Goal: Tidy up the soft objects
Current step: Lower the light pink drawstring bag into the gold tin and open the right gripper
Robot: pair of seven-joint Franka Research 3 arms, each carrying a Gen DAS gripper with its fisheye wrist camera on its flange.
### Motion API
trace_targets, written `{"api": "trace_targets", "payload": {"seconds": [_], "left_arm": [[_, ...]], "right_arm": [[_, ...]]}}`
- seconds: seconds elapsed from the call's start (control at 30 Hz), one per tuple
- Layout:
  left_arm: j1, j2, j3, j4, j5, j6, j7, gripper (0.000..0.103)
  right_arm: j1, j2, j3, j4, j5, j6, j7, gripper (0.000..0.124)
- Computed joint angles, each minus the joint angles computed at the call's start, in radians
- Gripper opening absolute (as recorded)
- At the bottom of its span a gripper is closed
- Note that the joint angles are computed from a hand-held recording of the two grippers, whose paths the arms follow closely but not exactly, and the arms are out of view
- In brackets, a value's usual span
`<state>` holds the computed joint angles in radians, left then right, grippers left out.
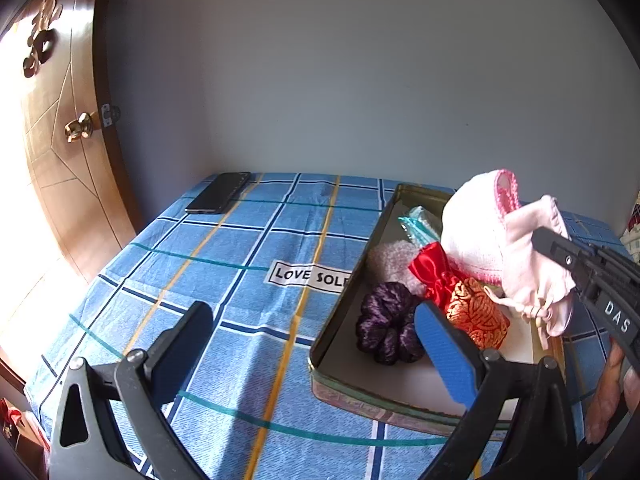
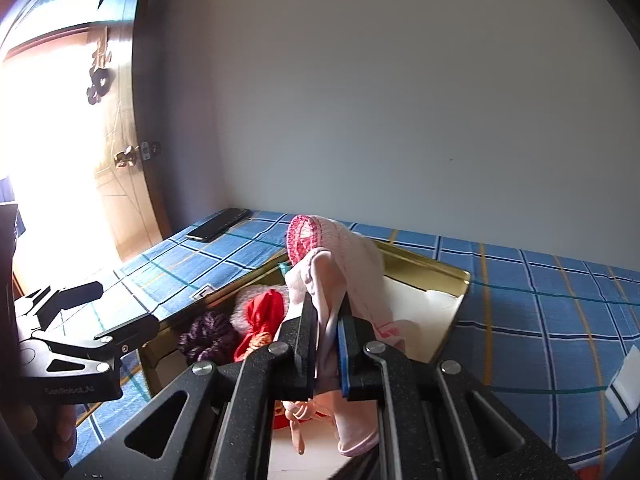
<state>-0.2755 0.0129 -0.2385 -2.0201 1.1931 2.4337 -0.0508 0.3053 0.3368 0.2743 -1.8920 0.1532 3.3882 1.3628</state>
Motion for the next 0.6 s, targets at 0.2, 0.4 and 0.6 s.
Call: {"api": "trace_targets", "payload": {"seconds": [0.2, 0.4, 0.6], "left_arm": [[0.005, -0.017, 0.0, -0.017, -0.001, -0.011, -0.022, 0.102], [0.012, -0.033, -0.005, -0.033, 0.002, -0.018, -0.04, 0.102], [0.019, -0.055, -0.011, -0.055, 0.013, -0.022, -0.066, 0.102]], "right_arm": [[0.008, 0.014, 0.006, 0.017, -0.006, -0.05, -0.028, 0.009], [-0.032, 0.029, 0.059, 0.03, 0.01, -0.081, -0.065, 0.009], [-0.054, 0.023, 0.104, 0.02, 0.04, -0.101, -0.124, 0.024]]}}
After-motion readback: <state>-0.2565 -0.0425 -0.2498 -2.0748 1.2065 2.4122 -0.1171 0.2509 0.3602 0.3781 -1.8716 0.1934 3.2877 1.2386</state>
